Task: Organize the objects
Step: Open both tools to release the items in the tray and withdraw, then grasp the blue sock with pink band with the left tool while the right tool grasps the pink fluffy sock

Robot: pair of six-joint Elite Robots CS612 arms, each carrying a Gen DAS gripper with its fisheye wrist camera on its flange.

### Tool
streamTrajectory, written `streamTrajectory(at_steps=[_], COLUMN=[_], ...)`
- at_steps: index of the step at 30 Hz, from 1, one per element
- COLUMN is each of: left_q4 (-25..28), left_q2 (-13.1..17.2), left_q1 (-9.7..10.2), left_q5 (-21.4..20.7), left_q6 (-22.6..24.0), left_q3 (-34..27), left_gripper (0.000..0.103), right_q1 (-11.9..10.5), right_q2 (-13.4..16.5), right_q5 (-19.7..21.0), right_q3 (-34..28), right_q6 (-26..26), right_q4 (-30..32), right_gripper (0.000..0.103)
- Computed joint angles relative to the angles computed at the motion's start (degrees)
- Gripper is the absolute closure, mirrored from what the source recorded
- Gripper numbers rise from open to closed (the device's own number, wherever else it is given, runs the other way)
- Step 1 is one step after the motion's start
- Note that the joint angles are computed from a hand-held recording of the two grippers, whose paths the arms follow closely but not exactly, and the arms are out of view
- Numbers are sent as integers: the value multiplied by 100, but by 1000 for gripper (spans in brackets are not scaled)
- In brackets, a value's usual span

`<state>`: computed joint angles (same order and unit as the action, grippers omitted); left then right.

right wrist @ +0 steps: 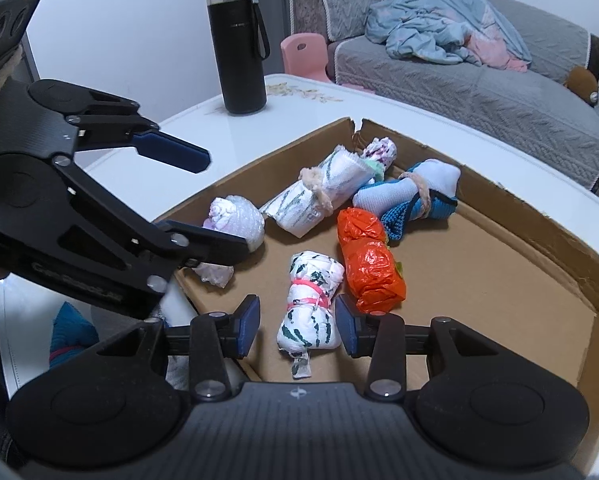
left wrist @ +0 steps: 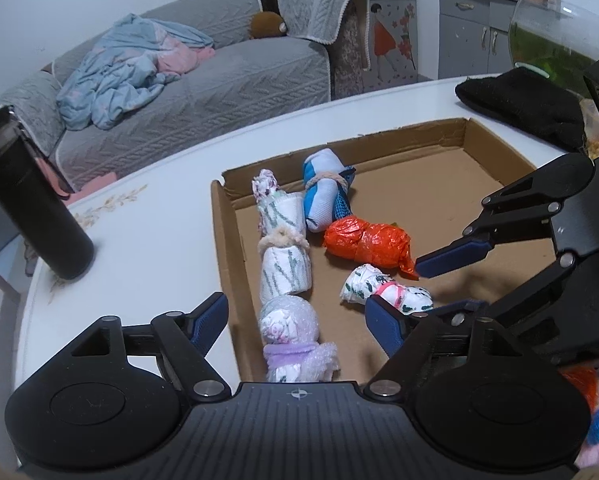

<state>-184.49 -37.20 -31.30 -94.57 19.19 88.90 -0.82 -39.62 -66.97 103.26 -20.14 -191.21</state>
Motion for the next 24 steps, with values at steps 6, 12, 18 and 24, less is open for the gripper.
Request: streamTrajectory(at_steps=[6,12,18,24], left_q4=[-301,-563,-979,-1435], left_q2=[-177,-330,-519,-610], left_q1=[37,86,157,165], left_q5=[-52,-155,-193,-176], left_q6=[-132,-397,-829,-1857], left_q3=[287,594,1168,1800], left_gripper=[17,11,5,1], right_q1=[-83,-192,-398,-518], right_q2=[-131,-278,-436,-344], right_q5=[49,114,50,196], right_q3=[243,587,1308,2002], right_q6=[55,162,350,471], right_q4=[-339,-854,-1899,-3020], right_gripper=[61,53,38,28])
